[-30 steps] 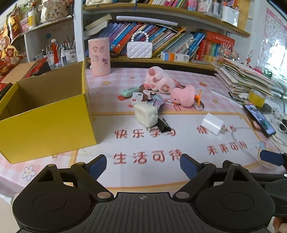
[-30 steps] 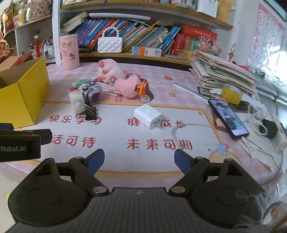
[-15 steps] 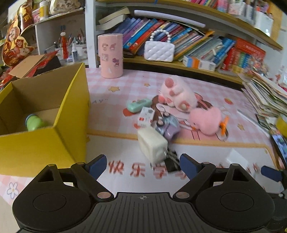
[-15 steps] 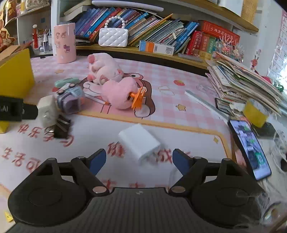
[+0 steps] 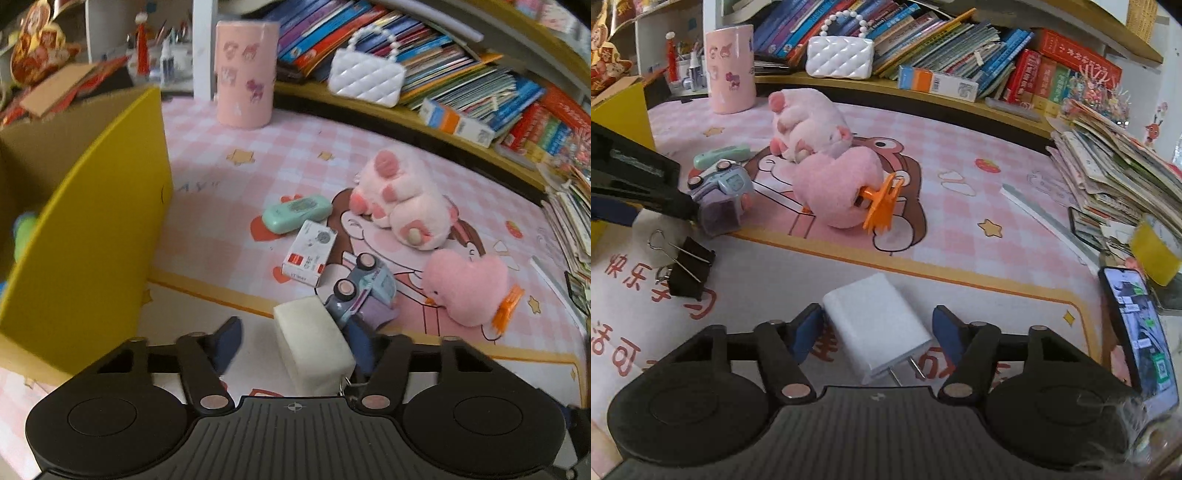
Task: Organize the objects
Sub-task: 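Grasp the white cube with the left tool while the right tool grasps the white charger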
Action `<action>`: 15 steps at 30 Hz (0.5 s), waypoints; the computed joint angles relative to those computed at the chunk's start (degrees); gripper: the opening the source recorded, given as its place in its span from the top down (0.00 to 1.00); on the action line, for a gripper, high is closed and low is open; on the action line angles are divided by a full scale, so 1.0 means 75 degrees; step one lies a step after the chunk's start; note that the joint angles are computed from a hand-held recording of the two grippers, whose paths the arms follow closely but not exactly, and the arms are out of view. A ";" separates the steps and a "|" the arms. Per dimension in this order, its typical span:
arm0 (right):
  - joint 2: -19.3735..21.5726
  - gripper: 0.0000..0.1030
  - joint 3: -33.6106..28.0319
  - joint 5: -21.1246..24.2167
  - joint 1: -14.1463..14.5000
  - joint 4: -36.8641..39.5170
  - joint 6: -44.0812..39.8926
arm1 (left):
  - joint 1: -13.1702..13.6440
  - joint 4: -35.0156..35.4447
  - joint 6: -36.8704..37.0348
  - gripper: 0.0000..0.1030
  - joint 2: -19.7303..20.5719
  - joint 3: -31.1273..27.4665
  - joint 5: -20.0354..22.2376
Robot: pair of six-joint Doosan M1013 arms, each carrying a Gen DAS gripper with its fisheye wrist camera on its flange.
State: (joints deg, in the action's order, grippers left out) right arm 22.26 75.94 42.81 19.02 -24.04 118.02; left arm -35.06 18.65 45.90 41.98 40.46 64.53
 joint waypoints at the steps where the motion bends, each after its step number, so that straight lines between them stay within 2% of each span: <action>1: 0.0000 0.41 -0.0002 0.0000 0.0000 0.0012 -0.0021 | 0.0028 -0.0145 0.0008 0.54 0.0010 -0.0004 -0.0024; 3: -0.0014 0.42 0.0017 -0.0037 -0.0006 0.0051 -0.0099 | 0.0087 -0.0486 0.0054 0.67 -0.0018 0.0069 -0.0158; 5: -0.0021 0.42 0.0012 -0.0053 -0.0030 0.0173 -0.0242 | 0.0062 -0.0375 -0.0059 0.73 -0.0062 0.0137 -0.0190; 9: -0.0130 0.43 0.0084 -0.0277 -0.0033 0.0258 -0.0176 | 0.0016 -0.0063 -0.0418 0.76 -0.0377 0.0574 -0.0654; 15: -0.0386 0.43 0.0186 -0.0559 0.0109 0.0399 -0.0163 | -0.0044 0.0024 -0.0051 0.76 -0.1111 0.1525 -0.1582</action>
